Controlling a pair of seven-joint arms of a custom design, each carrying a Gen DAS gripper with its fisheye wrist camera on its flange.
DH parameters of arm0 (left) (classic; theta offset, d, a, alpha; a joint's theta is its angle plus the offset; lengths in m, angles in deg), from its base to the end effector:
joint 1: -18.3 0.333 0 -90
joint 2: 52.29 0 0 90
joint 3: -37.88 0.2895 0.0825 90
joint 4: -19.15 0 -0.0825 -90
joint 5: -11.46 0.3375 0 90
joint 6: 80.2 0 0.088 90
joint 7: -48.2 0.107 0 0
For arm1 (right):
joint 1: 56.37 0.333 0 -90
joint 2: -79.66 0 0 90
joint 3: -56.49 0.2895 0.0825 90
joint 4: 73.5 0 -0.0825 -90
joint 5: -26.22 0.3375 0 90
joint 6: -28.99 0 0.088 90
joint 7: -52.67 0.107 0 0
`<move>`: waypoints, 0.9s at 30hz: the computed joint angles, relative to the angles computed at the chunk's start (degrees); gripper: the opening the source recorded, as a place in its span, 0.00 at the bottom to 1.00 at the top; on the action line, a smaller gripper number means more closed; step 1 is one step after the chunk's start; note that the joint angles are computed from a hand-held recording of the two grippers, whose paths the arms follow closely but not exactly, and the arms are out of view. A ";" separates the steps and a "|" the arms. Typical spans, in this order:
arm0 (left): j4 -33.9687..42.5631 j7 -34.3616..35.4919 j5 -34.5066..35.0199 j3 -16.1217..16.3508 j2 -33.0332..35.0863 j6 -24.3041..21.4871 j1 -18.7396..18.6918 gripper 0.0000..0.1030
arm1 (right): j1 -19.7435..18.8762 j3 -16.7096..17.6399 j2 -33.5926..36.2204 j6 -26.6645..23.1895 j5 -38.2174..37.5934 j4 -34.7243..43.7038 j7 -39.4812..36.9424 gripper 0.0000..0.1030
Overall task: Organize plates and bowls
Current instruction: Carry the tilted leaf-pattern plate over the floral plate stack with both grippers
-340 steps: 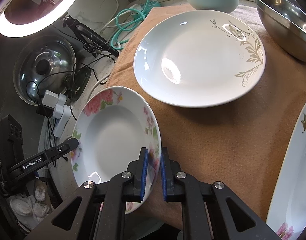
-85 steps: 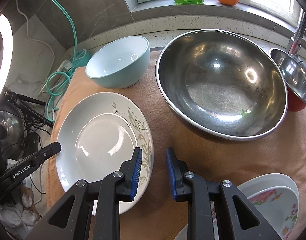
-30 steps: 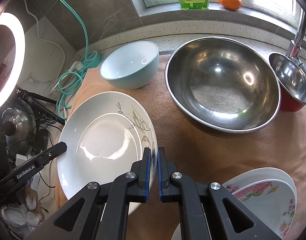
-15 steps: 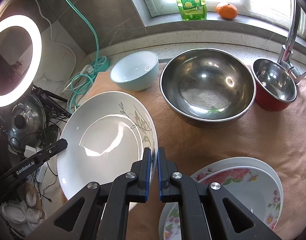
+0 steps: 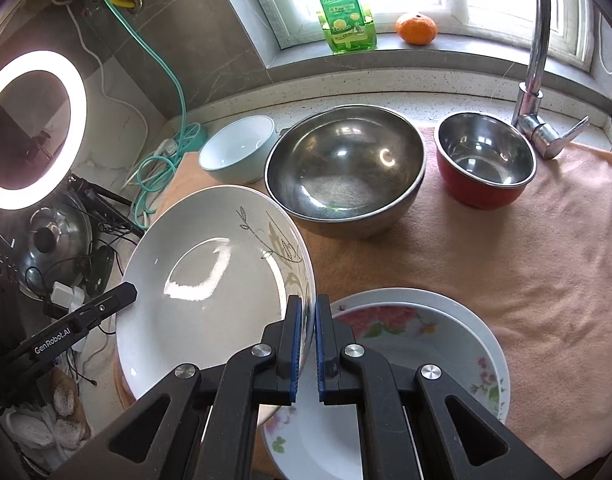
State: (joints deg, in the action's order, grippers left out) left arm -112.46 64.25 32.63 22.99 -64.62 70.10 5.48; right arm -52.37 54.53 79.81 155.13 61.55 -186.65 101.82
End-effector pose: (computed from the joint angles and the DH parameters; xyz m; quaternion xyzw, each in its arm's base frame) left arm 0.4223 -0.2379 0.4885 -0.8265 0.4766 -0.2700 0.1299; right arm 0.5369 0.0391 0.4856 -0.8079 0.5163 0.0177 0.2837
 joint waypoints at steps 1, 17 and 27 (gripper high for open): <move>0.40 -0.42 0.19 -0.29 0.36 -0.10 -0.06 0.05 | -0.26 -0.25 0.11 -0.30 -0.02 0.23 -0.29 0.06; 5.97 -3.99 2.34 -1.76 5.44 -2.50 -3.24 0.05 | -4.30 -2.35 0.57 -3.34 0.22 0.84 -4.49 0.06; 9.47 -5.27 2.94 -2.01 9.24 -3.80 -5.45 0.05 | -6.48 -3.30 1.31 -4.65 -0.10 0.89 -6.10 0.06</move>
State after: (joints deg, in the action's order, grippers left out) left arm -102.99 58.98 35.57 20.98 -55.38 66.30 0.03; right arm -58.85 51.23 81.12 150.48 61.45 -185.76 95.73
